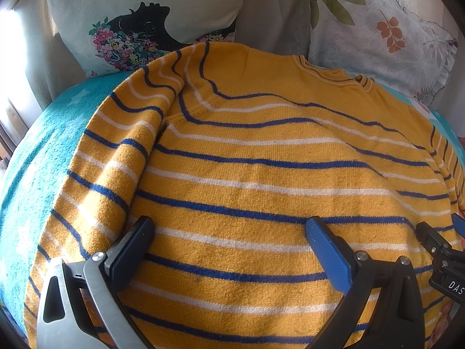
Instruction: Fold small clothes
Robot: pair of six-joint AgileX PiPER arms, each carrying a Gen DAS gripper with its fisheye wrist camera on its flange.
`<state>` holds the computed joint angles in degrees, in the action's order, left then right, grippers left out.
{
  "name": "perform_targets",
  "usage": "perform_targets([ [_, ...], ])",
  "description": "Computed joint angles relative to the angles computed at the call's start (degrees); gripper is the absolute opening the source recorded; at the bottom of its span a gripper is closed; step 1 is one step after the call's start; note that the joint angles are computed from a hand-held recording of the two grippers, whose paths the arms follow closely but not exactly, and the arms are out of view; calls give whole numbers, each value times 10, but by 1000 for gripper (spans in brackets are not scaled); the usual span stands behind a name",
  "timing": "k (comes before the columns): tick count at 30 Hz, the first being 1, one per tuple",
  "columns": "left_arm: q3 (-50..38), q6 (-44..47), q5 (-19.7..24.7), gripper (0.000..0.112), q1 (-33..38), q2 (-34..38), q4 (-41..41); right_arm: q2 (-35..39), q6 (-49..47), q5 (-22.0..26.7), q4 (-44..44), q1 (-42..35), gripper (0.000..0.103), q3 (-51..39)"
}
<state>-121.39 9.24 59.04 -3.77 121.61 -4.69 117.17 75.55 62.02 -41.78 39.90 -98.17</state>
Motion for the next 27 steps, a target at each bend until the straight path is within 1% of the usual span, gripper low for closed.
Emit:
perform_targets([
  [15,1,1,-1,103,1,-1,-1,10,7,-4,-4,0,103,-2],
  [27,1,0,1,103,2,-3,-1,-11,0,-44,11,-16,103,26],
])
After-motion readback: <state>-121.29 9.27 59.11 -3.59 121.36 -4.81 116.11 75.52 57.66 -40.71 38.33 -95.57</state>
